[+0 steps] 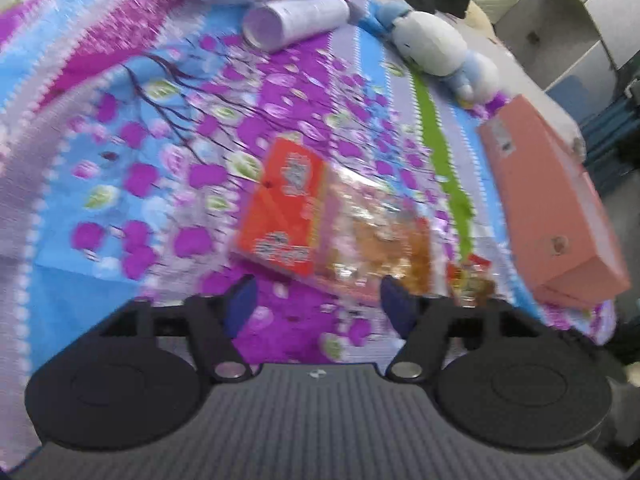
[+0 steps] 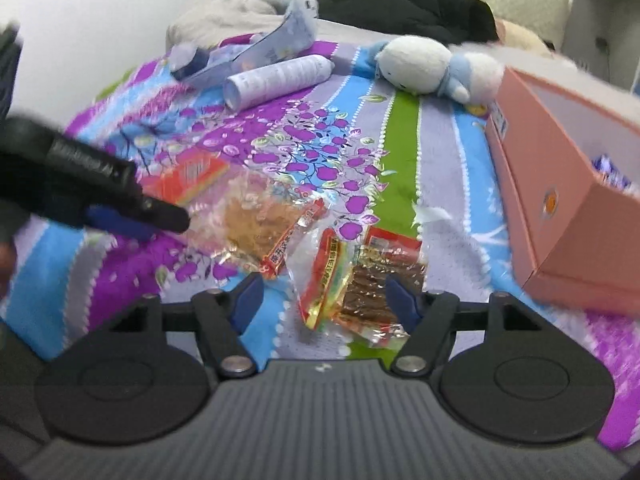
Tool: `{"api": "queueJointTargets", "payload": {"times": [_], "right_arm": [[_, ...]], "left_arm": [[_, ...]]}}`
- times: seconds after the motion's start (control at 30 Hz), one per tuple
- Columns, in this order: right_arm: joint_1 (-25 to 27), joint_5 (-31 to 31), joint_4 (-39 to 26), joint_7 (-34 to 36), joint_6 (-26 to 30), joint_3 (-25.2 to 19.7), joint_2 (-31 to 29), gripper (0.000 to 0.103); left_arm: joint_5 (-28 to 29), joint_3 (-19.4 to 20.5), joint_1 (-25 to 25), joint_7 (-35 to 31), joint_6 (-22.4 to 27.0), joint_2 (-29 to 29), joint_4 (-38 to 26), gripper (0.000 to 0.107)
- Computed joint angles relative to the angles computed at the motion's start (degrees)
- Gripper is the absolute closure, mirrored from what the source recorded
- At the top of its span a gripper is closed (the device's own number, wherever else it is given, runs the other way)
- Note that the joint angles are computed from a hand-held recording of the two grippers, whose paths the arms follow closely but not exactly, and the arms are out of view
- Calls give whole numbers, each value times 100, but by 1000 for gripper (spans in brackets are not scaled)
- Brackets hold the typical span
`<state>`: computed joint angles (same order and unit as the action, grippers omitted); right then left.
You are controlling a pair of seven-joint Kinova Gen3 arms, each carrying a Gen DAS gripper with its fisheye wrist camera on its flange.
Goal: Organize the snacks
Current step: 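Lift the clear orange snack bag with the left tool while the right tool lifts the brown stick pack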
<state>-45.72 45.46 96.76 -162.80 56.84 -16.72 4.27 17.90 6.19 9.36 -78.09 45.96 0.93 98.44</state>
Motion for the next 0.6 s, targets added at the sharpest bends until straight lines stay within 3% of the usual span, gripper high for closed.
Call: {"api": "queueJointTargets", "payload": {"times": [0.2,0.3,0.53,0.6], "right_arm": [[28,543,193,-917,166,70,29,34],[124,252,137,-859,166,213,110,34],[479,-142,412,-637,-731,259,23,34],[459,-96,408,-572,-760,239,64,32]], "left_arm": [[178,-45,-43,-414,-115,-98,20,22],[69,68,69,-468,-158,-9,-124,16],[-244,265,389,-505,-247,426,-549,14],[-265,287,434,-502,-237,555,-650,14]]}}
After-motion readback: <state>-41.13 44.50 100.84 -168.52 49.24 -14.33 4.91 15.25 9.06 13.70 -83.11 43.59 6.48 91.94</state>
